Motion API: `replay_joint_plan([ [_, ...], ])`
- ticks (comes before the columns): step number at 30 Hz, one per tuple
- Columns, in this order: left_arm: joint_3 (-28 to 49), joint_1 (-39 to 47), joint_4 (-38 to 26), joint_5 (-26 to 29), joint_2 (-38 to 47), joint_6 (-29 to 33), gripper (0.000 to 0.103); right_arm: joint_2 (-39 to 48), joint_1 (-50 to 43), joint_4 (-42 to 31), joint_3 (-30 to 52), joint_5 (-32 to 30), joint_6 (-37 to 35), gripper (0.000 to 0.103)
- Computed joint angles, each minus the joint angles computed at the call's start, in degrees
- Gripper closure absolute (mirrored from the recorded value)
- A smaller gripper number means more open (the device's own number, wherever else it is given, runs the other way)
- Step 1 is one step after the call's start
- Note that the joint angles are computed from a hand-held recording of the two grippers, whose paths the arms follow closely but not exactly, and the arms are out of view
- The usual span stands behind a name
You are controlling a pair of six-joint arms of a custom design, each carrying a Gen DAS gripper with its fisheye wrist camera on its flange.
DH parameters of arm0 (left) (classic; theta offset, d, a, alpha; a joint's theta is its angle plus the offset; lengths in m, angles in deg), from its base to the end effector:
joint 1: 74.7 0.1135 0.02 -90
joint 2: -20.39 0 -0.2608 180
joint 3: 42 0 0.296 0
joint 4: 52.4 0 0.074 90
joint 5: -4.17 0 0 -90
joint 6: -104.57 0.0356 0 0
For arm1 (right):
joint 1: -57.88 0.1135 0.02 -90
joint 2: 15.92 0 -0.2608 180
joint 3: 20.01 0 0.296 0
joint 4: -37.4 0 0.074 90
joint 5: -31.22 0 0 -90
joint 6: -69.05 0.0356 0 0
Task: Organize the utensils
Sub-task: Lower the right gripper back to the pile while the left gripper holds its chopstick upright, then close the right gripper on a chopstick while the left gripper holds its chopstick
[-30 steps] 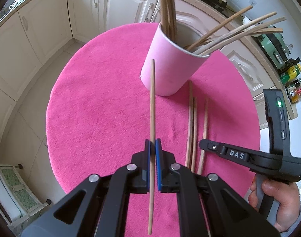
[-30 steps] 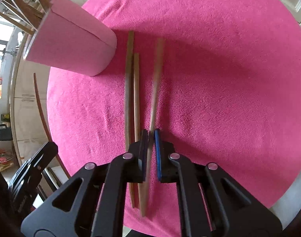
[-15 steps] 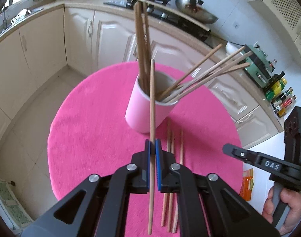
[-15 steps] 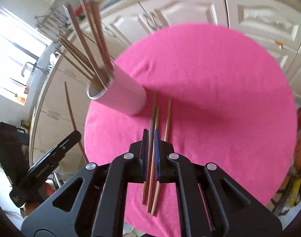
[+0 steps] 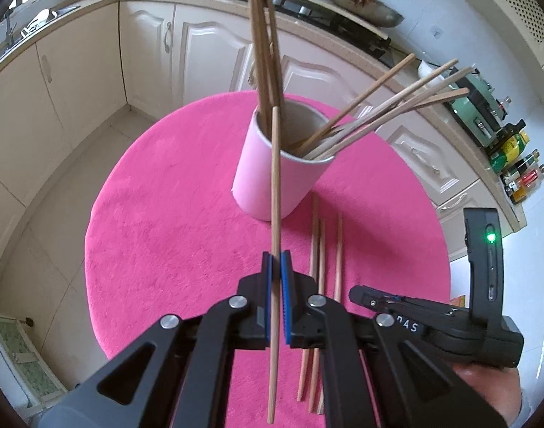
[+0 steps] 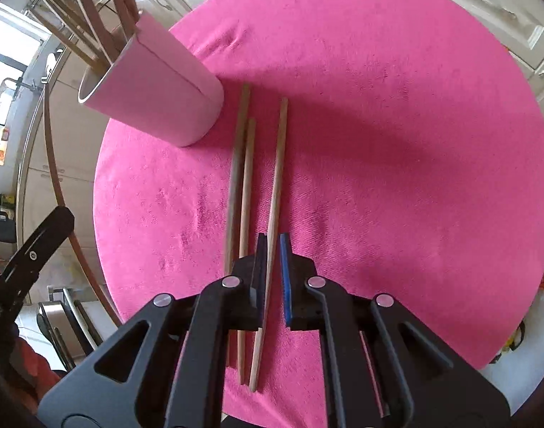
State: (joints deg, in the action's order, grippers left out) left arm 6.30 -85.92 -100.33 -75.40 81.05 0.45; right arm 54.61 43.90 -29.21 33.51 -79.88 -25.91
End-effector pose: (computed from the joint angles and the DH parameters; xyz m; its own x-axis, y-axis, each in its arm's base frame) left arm 0.2296 -0.0521 0.1828 -0.8944 -0.0672 -0.4423 0.0631 0.9598 -0.2734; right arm 0.2244 -0.0427 0.1662 -0.9769 0.1601 -0.1416 0.1025 0.9323 0.3468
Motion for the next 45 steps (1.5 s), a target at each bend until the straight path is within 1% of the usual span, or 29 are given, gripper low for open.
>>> replay_joint_plan([
  [2,-0.2,0.6,0.1,0.4,0.4,0.1,0.098,0.3,0.4,0.0,0.1,0.3,0.4,0.083],
  [3,-0.3,0.8,0.3,0.5,0.6,0.1,0.098,0.6,0.8,0.2,0.2,0.5,0.7,0.081],
  [6,-0.2,0.8,0.7,0.4,1.3,0.1,0.098,2.3,2.8,0.8,0.4,1.2,1.6,0.081],
  [11,0.1,1.3,0.7,0.7,2.5,0.5,0.098,5.2,6.4,3.5,0.0,4.0,4.5,0.082],
  [15,0.1,1.8,0.8,0.8,3.3,0.7,0.098,4.7,9.8,5.0,-0.4,7.0,6.0,0.082],
  [18,0.3,1.6,0.9,0.6,3.9,0.5,0.098,3.0,13.8,6.7,-2.0,10.3,8.1,0.084],
  [20,0.7,0.8,0.9,0.2,4.3,0.0,0.098,1.7,16.2,7.9,-3.2,12.2,9.3,0.090],
  [21,0.7,0.8,0.8,0.2,4.0,0.0,0.098,1.3,16.1,8.1,-3.6,11.9,9.1,0.091],
  [22,0.6,0.8,0.7,0.4,3.7,0.1,0.098,1.3,14.7,8.0,-3.8,10.3,8.8,0.095],
  [24,0.6,0.5,0.5,0.1,3.3,0.2,0.098,2.1,10.9,7.2,-3.5,6.8,7.3,0.097],
  [25,0.4,0.6,0.5,0.2,3.0,0.2,0.098,1.8,9.2,7.0,-3.6,5.2,6.6,0.097],
  [28,-0.1,0.7,0.2,0.4,1.8,0.1,0.098,0.0,5.5,5.9,-4.0,3.1,4.2,0.097],
  [32,-0.4,-0.2,0.3,0.1,-0.2,-0.9,0.098,-2.5,-0.5,3.2,-3.8,-2.4,0.5,0.097],
  [35,-0.3,-1.1,0.3,-0.2,-2.0,-1.8,0.098,-5.9,-3.8,1.0,-3.5,-6.3,-0.8,0.097],
  [37,0.0,-1.9,0.3,-0.7,-3.2,-2.1,0.098,-7.2,-6.8,-1.9,-1.6,-8.6,-3.8,0.097],
  [41,0.9,-2.8,-0.2,-1.5,-4.8,-2.5,0.098,-10.1,-9.1,-5.6,0.5,-11.9,-6.9,0.097],
  [42,1.0,-2.9,-0.5,-1.6,-5.3,-2.6,0.098,-8.9,-10.9,-6.8,2.3,-12.7,-9.0,0.097],
  [45,1.7,-3.3,-0.8,-1.7,-6.3,-2.8,0.098,-10.2,-12.3,-9.1,4.5,-14.6,-10.9,0.097],
])
